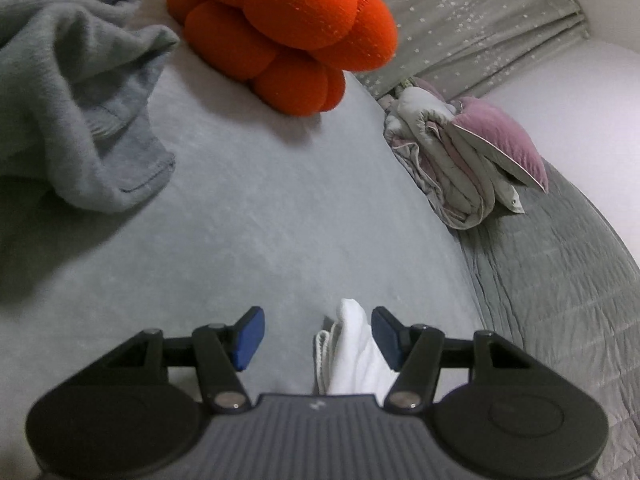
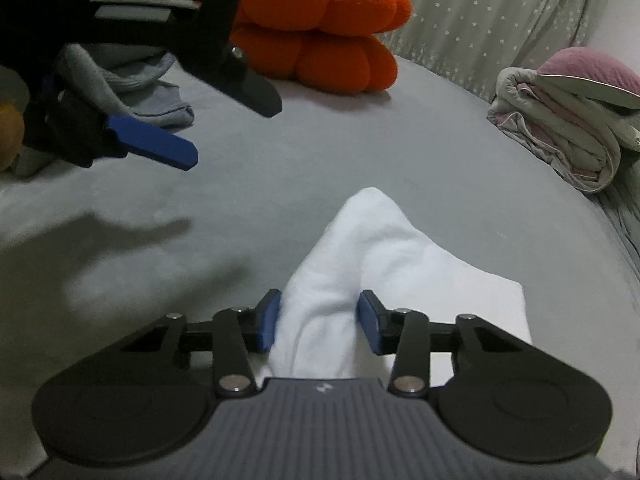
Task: Fold clothes
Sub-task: 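Pinch the garment fold with the right gripper while the left gripper pinches its end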
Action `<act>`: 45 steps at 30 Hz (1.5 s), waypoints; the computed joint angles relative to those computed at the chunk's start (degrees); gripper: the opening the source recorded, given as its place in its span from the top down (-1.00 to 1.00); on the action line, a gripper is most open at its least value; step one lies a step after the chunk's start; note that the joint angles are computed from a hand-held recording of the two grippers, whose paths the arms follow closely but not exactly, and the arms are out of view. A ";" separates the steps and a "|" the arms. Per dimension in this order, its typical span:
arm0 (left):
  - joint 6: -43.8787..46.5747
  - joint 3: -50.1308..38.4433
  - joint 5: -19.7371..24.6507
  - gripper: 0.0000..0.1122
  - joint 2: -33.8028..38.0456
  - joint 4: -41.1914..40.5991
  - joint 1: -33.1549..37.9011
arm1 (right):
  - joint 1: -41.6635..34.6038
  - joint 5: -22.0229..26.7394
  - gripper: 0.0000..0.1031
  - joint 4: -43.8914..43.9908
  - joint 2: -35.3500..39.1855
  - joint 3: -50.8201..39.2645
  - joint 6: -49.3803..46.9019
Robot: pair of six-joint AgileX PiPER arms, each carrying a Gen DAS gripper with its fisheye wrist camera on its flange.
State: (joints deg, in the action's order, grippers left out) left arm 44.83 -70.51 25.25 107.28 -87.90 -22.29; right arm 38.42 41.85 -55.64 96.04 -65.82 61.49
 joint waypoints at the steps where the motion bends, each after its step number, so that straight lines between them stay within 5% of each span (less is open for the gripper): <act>1: -0.02 -0.14 0.05 -0.08 0.07 0.01 -0.04 | 0.03 0.06 0.23 0.05 0.10 -0.24 0.18; 6: 0.29 -1.19 0.55 -0.08 0.80 0.21 -0.66 | 1.30 2.89 0.28 0.26 4.07 -4.01 -2.78; 9: -0.76 -1.62 0.90 -0.08 1.25 1.19 -0.62 | 0.18 1.16 0.56 0.37 2.78 -2.75 -1.67; 18: -3.00 -3.62 8.39 -0.11 6.41 -3.03 -0.20 | -9.46 -15.31 0.72 9.18 -7.56 6.42 4.19; 24: -4.25 -7.45 5.09 -0.29 9.04 0.10 -4.35 | -9.39 -17.28 0.71 8.18 -9.46 7.96 6.33; 33: -1.72 -11.20 3.24 -0.25 12.41 -1.16 -7.10 | -10.93 -22.81 0.71 7.24 -10.25 11.18 4.10; 45: -11.49 -16.02 0.87 0.13 13.56 14.80 -10.52 | -11.31 -26.24 0.70 1.83 -10.68 13.17 7.71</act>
